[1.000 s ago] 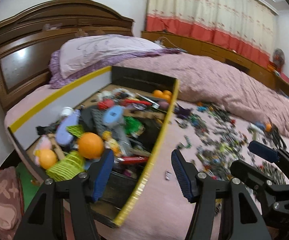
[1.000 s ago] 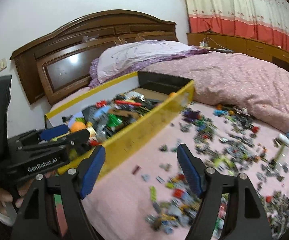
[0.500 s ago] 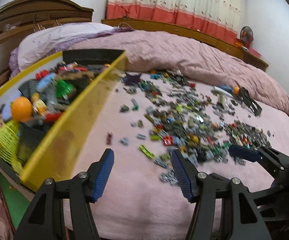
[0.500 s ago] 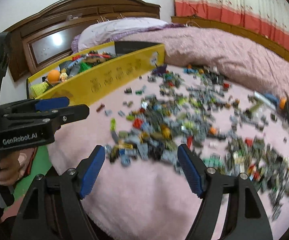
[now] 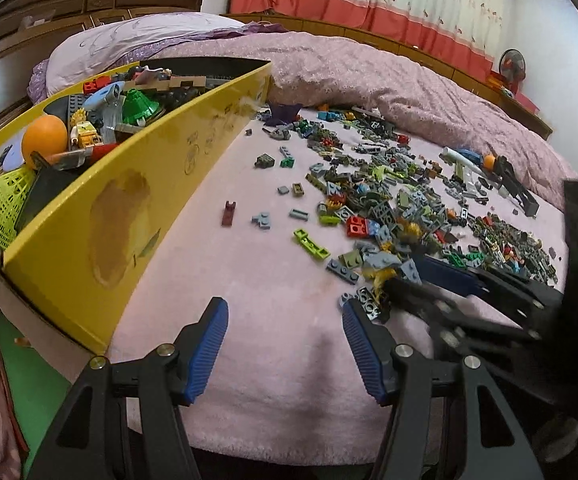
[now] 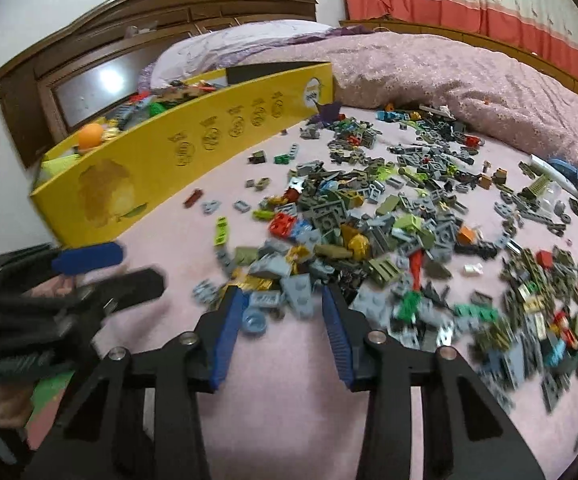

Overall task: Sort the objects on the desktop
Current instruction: 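Move both open tools back over the Lego pile, then grasp a grey Lego plate with the left tool while the right tool grasps a small blue piece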

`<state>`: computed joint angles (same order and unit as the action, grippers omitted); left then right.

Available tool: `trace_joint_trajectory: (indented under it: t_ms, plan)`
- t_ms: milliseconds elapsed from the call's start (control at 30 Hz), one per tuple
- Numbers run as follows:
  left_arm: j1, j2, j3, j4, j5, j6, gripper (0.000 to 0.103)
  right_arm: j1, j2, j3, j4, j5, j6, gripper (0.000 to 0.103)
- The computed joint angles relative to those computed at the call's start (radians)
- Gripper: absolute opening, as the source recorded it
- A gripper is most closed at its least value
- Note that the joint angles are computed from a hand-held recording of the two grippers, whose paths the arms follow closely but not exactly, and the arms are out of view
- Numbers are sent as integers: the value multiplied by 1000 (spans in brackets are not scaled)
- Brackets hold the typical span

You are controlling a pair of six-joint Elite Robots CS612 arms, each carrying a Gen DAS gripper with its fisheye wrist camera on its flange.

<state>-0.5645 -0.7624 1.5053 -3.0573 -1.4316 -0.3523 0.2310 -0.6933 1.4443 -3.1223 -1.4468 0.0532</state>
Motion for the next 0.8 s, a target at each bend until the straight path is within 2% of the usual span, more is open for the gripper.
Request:
trace_joint_trajectory:
  t_ms: [100, 267, 533, 667, 733, 767, 800]
  plan:
    - [-2, -2, 5, 2, 4, 6, 61, 9, 18, -28, 12, -48, -28, 26]
    - [-2, 2, 5, -11, -24, 19, 61, 5, 2, 5, -2, -100, -45, 25]
    - [-11, 21, -23, -30, -51, 57, 61, -16, -37, 78, -25, -173, -2, 25]
    - [-19, 56, -83, -42, -84, 124, 61, -30, -57, 111, -51, -137, 44, 25]
    - [-31, 80, -120, -48, -60, 164, 61, -34, -63, 124, -73, -120, 63, 26]
    - [-38, 93, -137, -59, -28, 188, 61, -34, -64, 128, -80, -117, 69, 26]
    - [-48, 102, -151, -53, 26, 203, 57, -34, -67, 135, -88, -114, 77, 26]
